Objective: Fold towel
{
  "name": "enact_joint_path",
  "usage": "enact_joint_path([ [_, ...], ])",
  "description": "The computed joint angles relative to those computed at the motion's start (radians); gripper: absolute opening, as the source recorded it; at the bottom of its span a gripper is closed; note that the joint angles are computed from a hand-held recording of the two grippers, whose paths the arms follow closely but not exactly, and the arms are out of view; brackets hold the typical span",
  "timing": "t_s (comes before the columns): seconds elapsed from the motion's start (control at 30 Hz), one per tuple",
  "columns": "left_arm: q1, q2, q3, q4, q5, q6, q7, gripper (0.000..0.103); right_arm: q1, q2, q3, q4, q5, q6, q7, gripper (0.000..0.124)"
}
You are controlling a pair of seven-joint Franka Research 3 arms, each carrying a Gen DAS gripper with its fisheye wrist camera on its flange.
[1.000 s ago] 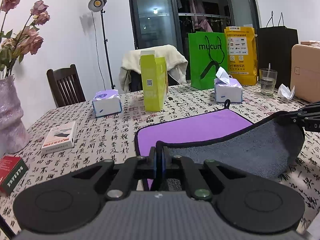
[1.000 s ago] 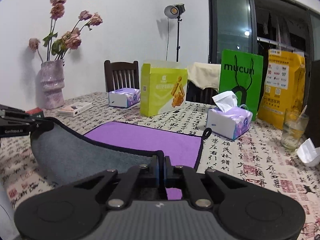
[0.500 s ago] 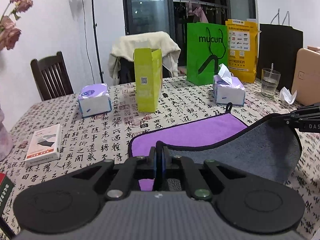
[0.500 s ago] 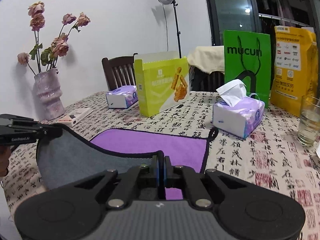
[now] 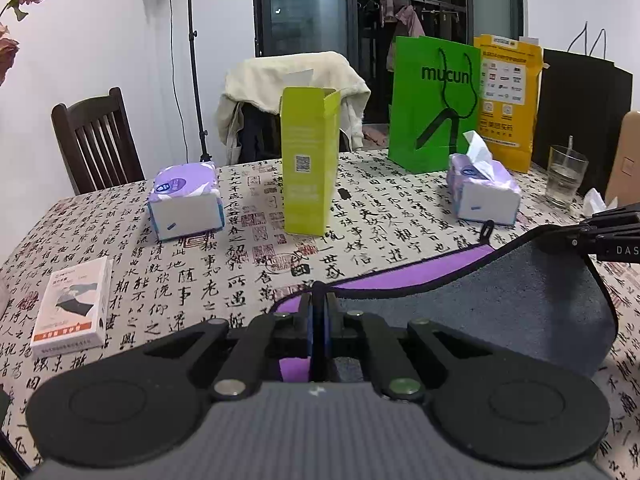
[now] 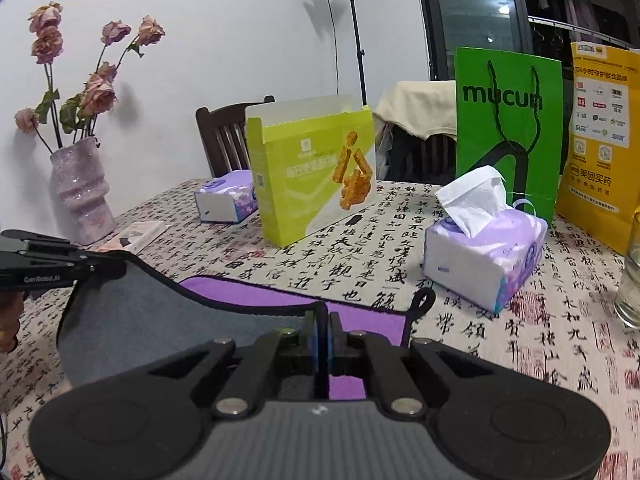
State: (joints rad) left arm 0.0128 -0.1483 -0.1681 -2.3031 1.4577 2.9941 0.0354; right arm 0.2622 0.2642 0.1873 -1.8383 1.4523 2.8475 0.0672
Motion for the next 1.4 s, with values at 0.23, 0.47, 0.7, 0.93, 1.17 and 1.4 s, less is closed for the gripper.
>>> enact_joint_path([
  [0.23, 0.003, 0.069, 0.018, 0.059, -0.056, 0.015, 0.093, 0.006, -0.009, 0.084, 0.003, 0.092, -0.162, -0.007, 0.129, 0.004],
  [0.47, 0.002, 0.150, 0.051, 0.111, -0.156, 0.039, 0.181, 0.006, -0.038, 0.188, 0.031, 0.200, -0.306, -0.017, 0.283, 0.004],
  [0.7, -0.007, 0.210, 0.083, 0.143, -0.250, 0.071, 0.280, 0.006, -0.059, 0.266, 0.066, 0.271, -0.417, 0.000, 0.377, 0.004],
  [0.93, -0.025, 0.258, 0.109, 0.161, -0.366, 0.086, 0.401, 0.006, -0.061, 0.319, 0.074, 0.315, -0.544, 0.012, 0.486, 0.004],
  [1.17, -0.049, 0.285, 0.133, 0.162, -0.437, 0.078, 0.464, 0.006, -0.062, 0.347, 0.080, 0.330, -0.648, 0.024, 0.563, 0.004],
  [1.4, -0.074, 0.286, 0.159, 0.167, -0.396, 0.065, 0.417, 0.016, -0.068, 0.358, 0.092, 0.335, -0.702, 0.046, 0.598, 0.010],
])
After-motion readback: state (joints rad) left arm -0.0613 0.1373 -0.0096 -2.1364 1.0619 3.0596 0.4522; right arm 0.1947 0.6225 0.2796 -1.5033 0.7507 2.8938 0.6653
